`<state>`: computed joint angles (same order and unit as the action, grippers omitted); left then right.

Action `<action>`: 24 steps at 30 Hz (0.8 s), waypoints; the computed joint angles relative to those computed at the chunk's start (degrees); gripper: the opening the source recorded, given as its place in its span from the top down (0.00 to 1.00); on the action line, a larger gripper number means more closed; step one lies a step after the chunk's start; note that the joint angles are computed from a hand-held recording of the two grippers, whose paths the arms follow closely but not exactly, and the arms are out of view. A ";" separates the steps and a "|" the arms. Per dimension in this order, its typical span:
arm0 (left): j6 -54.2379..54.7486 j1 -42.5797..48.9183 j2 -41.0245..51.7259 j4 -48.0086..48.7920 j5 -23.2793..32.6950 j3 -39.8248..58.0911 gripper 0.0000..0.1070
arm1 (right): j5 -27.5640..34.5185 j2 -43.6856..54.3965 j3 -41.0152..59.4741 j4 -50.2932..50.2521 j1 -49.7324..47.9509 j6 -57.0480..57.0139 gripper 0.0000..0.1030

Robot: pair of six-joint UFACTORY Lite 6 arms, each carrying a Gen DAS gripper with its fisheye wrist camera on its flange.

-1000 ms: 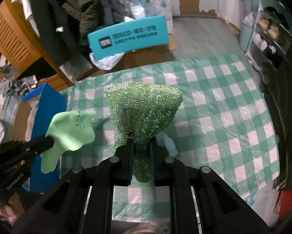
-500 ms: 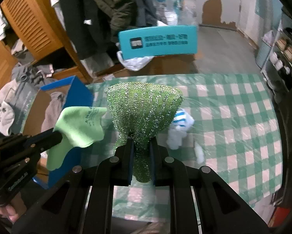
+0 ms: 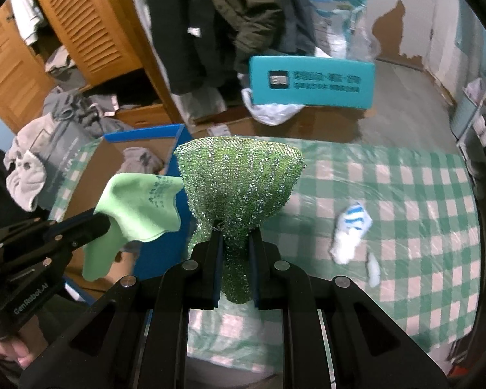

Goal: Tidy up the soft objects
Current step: 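Lower the cloth and scrubber into the box and open both grippers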

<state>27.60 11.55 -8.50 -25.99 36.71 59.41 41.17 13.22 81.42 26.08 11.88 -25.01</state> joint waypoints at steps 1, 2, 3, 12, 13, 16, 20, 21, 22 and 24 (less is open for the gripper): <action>0.97 1.00 -0.06 -0.61 0.21 -0.01 0.97 | -0.03 0.42 0.62 -0.54 1.20 0.88 0.88; 1.77 1.98 -0.23 -1.04 0.34 -0.13 0.97 | -0.12 0.94 1.31 -1.16 2.27 1.91 0.88; 2.50 2.95 -0.45 -1.40 0.49 -0.30 0.97 | -0.14 1.42 1.96 -1.68 3.28 2.77 0.88; 10.81 12.79 1.17 -6.40 2.15 -0.75 0.97 | 0.63 7.21 9.95 -5.96 11.78 9.88 0.88; 11.45 13.77 1.39 -6.62 2.27 -0.83 0.97 | 0.74 7.89 10.82 -6.41 12.61 10.57 0.88; 14.08 16.86 2.29 -8.15 3.01 -0.75 0.97 | 0.97 9.86 13.04 -7.79 15.19 12.66 0.88; 16.45 20.28 3.61 -9.21 3.71 -0.27 0.97 | 1.70 12.60 16.25 -8.98 17.74 14.56 0.88; 16.83 21.22 4.09 -9.35 3.86 -0.10 0.97 | 1.77 13.07 16.72 -9.11 18.20 14.75 0.88; 17.31 21.93 4.46 -9.56 4.07 0.05 0.97 | 1.90 13.63 17.33 -9.41 18.77 15.14 0.88; 18.21 23.25 5.04 -9.81 4.26 0.13 0.97 | 2.31 14.86 18.73 -10.02 19.87 15.96 0.88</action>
